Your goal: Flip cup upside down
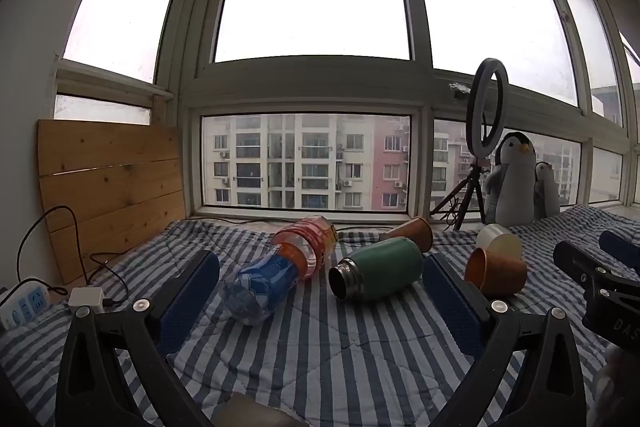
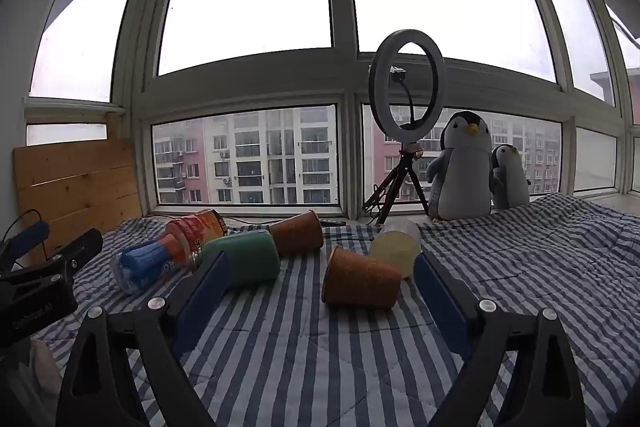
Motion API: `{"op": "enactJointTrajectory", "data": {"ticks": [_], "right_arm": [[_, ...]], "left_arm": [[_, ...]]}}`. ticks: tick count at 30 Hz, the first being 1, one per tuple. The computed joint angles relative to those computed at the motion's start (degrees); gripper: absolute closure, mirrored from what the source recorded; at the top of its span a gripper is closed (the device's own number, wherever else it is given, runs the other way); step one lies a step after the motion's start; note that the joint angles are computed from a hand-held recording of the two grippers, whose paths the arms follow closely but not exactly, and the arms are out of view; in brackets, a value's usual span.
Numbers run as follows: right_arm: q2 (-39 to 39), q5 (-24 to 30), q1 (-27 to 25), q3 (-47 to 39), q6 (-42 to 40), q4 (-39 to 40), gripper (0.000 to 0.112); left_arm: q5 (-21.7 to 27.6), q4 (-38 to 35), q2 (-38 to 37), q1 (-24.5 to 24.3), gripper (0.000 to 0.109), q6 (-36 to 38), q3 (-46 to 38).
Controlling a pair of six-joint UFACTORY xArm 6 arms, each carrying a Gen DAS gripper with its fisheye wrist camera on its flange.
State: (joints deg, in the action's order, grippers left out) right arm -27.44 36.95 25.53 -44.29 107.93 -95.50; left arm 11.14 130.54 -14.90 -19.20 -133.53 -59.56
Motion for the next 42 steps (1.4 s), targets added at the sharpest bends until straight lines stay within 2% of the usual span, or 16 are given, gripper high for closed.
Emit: {"op": "enactJointTrajectory", "data": {"ticks": [6, 8, 9, 12, 37, 42], "right_arm": [[0.1, -0.2, -0.2, -0.1, 0.5, -0.6, 0.022], [0.1, -0.1, -0.2, -0.1, 0.7, -0.8, 0.022], [-1.5, 1.3, 1.2, 1.3, 0.7, -0.7, 0.022], [-1.4, 1.0, 0.8, 1.1, 0.7, -0.9, 0.022], [-0.2, 0.5, -0.1, 0.4, 1.2, -1.7, 0.022], [-0.4, 0.8, 0.0, 0.7, 1.6, -2.0, 0.016]], "left_arm": [[0.6, -2.1, -0.3, -0.5, 0.006, 1.4, 0.3], [0.8, 0.9, -1.1, -0.4, 0.006, -1.6, 1.0], [0.8, 1.0, -1.2, -0.6, 0.006, -1.5, 0.9], [0.0, 1.9, -0.7, -0.3, 0.006, -1.9, 0.1], [0.2, 2.7, -0.4, -0.5, 0.006, -2.5, -0.1], [0.3, 2.6, -0.1, -0.5, 0.006, -2.2, -0.3]]}}
